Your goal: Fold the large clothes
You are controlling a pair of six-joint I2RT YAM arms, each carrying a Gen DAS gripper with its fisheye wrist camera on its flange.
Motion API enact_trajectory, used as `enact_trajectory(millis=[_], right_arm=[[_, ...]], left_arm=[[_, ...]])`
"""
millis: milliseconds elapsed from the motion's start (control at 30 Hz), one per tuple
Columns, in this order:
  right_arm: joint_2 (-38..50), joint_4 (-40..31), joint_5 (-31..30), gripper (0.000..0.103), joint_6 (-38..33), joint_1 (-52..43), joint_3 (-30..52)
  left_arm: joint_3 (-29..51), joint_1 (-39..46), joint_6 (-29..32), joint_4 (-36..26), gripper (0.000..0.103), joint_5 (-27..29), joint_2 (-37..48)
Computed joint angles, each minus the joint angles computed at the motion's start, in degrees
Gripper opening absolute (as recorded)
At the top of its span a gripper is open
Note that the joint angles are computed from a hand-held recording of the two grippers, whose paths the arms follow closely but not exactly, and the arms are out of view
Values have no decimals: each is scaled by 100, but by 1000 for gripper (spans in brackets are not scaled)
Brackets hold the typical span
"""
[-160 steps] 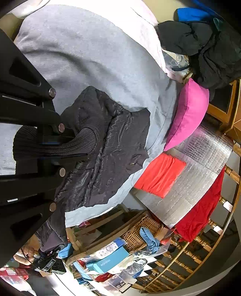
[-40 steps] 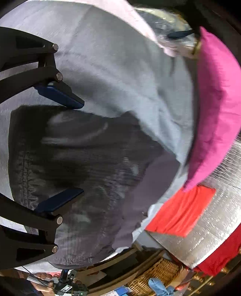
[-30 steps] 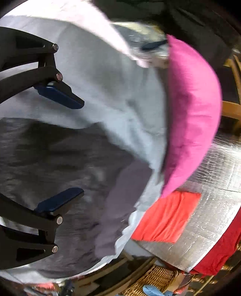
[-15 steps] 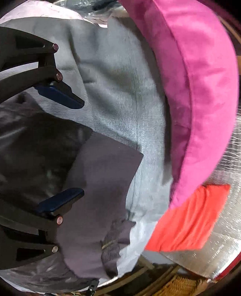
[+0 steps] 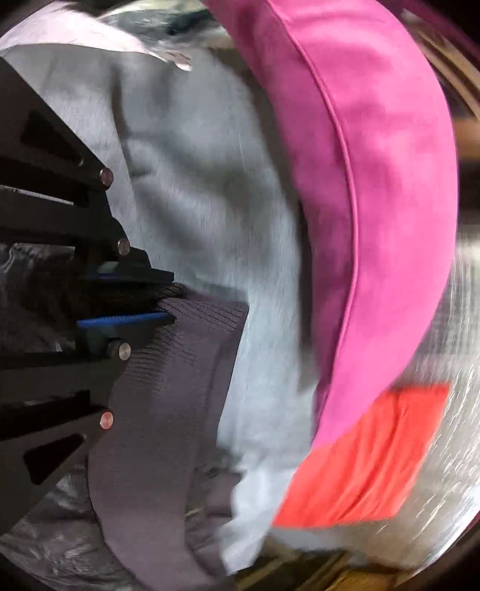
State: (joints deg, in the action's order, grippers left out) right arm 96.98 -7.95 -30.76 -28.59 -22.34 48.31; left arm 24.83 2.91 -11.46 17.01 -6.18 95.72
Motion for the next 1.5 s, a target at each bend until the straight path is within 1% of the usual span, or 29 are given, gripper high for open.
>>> enact_trajectory(millis=[67,133,167,267,333,400,533,633,700,733,767,800,833,867,900,933,967,1033,1100,1167,1200,1233,1267,1300,1367,1400,1433,1467,1500], right_arm=[[565,172,401,15,254,-21,212],[980,500,725,15,203,103,121],[1123,699,792,15,263,137,60],[1441,847,689,15,580,72,179],[1524,847,660,15,626,52,227],[1523,930,663,15,643,35,161],[1554,1071,756,15,733,73,73],[1474,1112,966,16,668,127,4],[1418,1173,1134,16,612,210,-70],[1382,1168,1269,16,584,263,-92],[1304,1127,1411,22,549,313,-117],[1219,1074,1541,25,540,361,-139],[1097,999,1702,37,539,405,-163],[926,893,1866,63,574,418,-195],[733,811,1976,79,629,390,-251],[492,747,1993,89,631,309,-347],[212,689,1962,89,580,226,-470],[-406,571,2006,89,464,103,-750],[-1206,302,1749,89,217,-38,-1076],[-1979,-11,1528,89,54,-37,-1402],[-2524,-209,1386,89,-23,5,-1666],[-3052,-360,1305,89,-49,109,-1940],[-3618,-549,1314,89,-23,287,-2213],[-4073,-684,1362,89,56,487,-2438],[-5141,-1050,1574,89,357,1076,-2946],[-5511,-1143,1736,89,523,1361,-3136],[-6127,-1235,2156,89,828,1922,-3472],[-6525,-1230,2683,89,1122,2524,-3749],[-6708,-1170,3059,89,1332,2953,-3960]], left_arm=[[231,87,-73,-136,15,33,437],[292,-68,-113,-10,15,-206,736],[306,-73,-137,18,15,-222,804],[498,4,-195,56,16,-73,1096],[479,58,-159,148,17,-20,1143],[443,-15,-159,271,18,-142,1190],[532,-300,-283,263,19,-475,1309],[563,-513,-388,152,29,-872,1306],[579,-691,-566,-97,50,-1238,1164],[524,-785,-653,-197,54,-1369,997],[405,-894,-712,-233,59,-1478,758],[293,-1041,-768,-350,60,-1584,439],[209,-1156,-812,-506,60,-1661,176],[171,-1280,-880,-744,61,-1777,-56],[134,-1407,-922,-1053,61,-1852,-358],[58,-1516,-935,-1326,61,-1863,-730],[-22,-1613,-979,-1526,61,-1909,-1056],[-157,-1962,-1280,-2194,64,-2186,-1904],[-298,-2470,-1723,-2937,65,-2481,-2732],[-281,-2813,-2006,-3535,66,-2596,-3285],[-290,-3154,-2306,-3807,66,-2716,-3498],[-413,-3231,-2348,-3563,66,-2776,-3435],[-439,-3596,-2634,-3842,66,-2896,-3639],[-471,-3859,-2866,-3817,70,-3015,-3555],[-424,-4757,-3851,-4142,72,-3385,-3366],[-391,-5077,-4245,-4247,72,-3495,-3240],[-364,-5478,-4775,-4294,72,-3610,-2999],[-348,-5793,-5193,-4225,72,-3668,-2712],[-372,-5975,-5407,-3984,72,-3665,-2347]])
